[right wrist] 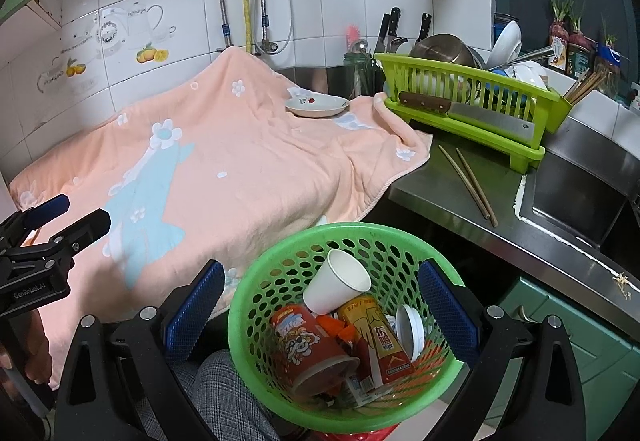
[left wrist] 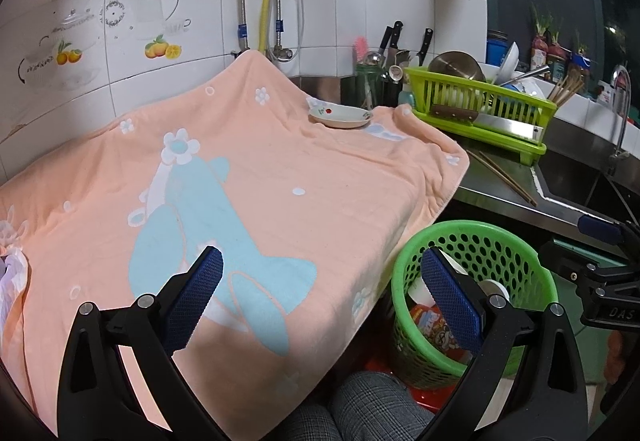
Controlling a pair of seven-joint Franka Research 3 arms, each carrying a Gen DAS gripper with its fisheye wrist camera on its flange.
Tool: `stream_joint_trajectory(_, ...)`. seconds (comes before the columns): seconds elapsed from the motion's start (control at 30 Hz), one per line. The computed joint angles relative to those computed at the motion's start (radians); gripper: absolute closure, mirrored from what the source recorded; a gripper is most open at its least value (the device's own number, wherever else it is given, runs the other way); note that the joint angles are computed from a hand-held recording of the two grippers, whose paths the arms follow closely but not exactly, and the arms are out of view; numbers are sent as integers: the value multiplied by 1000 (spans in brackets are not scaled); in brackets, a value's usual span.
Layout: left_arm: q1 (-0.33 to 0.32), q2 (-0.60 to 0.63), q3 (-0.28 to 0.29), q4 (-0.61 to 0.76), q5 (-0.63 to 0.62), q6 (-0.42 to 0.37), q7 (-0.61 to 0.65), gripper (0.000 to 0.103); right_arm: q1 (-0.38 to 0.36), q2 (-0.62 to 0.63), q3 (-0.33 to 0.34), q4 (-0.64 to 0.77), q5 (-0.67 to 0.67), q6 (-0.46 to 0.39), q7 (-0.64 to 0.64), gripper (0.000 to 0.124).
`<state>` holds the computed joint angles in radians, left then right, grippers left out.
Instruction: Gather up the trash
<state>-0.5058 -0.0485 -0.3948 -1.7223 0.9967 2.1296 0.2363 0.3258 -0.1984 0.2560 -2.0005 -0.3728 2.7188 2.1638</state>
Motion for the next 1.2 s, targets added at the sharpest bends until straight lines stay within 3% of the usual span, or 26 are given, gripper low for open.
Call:
stream_joint_trajectory(0.27,-10,8,-8,11,46,-48,-21,5,1,0,0,-1,4,1,-3,30)
stream_joint_trajectory(1.2,-3,-5,-6,-5,10,-36,-40,5,23,24,-7,17,6,6,-16,30)
